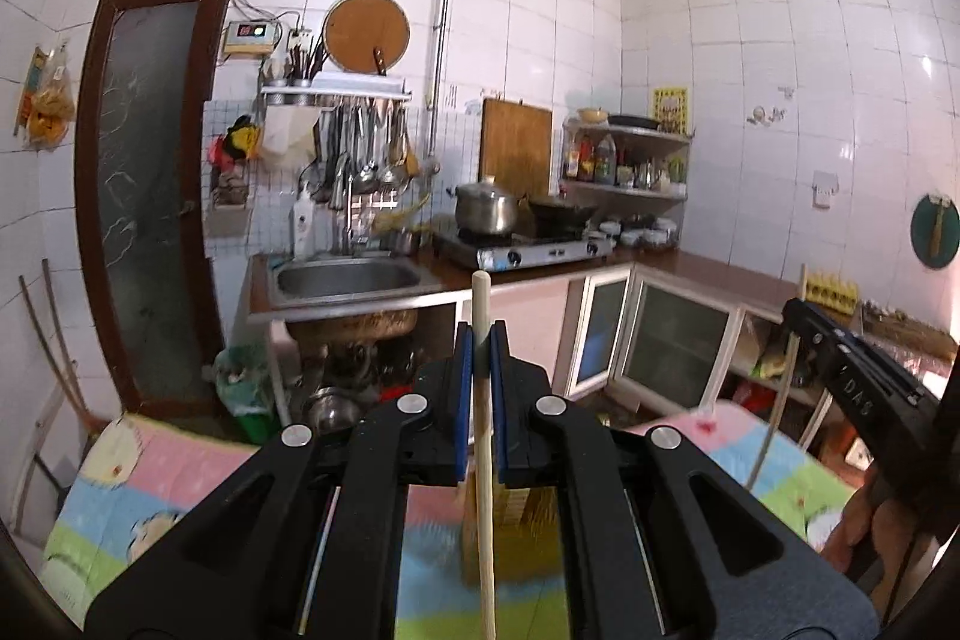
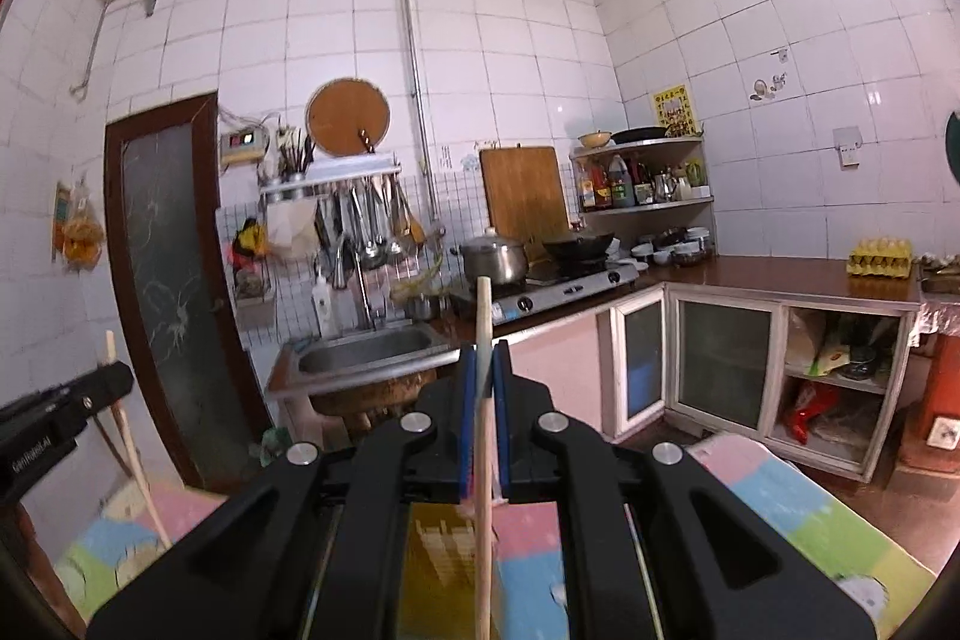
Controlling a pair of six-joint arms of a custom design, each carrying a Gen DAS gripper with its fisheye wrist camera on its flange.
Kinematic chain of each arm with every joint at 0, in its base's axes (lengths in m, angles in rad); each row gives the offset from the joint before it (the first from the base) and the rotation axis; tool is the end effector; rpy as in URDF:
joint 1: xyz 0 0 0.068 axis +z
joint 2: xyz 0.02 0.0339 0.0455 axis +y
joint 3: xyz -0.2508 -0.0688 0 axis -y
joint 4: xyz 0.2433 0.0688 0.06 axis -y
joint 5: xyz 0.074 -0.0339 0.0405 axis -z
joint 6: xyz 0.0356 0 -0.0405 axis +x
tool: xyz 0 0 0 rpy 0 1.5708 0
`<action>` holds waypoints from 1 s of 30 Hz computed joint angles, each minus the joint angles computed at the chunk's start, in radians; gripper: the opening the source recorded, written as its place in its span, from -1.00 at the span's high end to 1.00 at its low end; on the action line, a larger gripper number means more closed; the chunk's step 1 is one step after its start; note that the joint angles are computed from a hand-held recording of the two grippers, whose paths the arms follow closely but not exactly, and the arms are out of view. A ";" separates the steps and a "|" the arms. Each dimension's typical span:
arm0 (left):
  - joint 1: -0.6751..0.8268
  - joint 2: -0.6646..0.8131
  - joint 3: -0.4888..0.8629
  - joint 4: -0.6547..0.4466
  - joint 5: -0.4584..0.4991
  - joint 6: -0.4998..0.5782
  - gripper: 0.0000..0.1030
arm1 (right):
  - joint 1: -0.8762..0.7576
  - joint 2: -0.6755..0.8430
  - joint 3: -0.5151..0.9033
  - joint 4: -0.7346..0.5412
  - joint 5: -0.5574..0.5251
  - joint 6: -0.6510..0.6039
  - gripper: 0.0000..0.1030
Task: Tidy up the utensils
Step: 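Lower the chopsticks into the holder and open both tools, then withdraw both tools from the holder back toward the utensils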
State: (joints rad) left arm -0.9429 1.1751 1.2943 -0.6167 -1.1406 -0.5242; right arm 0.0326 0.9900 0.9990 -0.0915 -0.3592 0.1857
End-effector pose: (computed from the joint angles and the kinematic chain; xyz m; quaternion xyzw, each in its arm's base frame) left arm 0.1647 -0.1719 0.3910 -0.1197 0.7650 0.0565 0.6303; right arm 0.2316 0.0201 0.3765 -0.0653 0.7310 0.2032 0.6482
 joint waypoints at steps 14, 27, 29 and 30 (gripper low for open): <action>0.362 0.252 -0.116 0.549 0.364 0.198 0.92 | 0.198 0.456 0.076 0.394 0.129 -0.027 0.88; 0.335 0.126 -0.210 0.364 0.302 0.105 -0.33 | 0.111 0.400 0.018 0.217 0.026 -0.115 0.03; 0.292 0.055 -0.215 0.254 0.248 0.057 -0.57 | 0.068 0.329 -0.014 0.171 0.005 -0.132 0.01; 0.273 0.028 -0.218 0.209 0.227 0.037 -0.69 | 0.051 0.299 -0.020 0.133 -0.005 -0.142 -0.04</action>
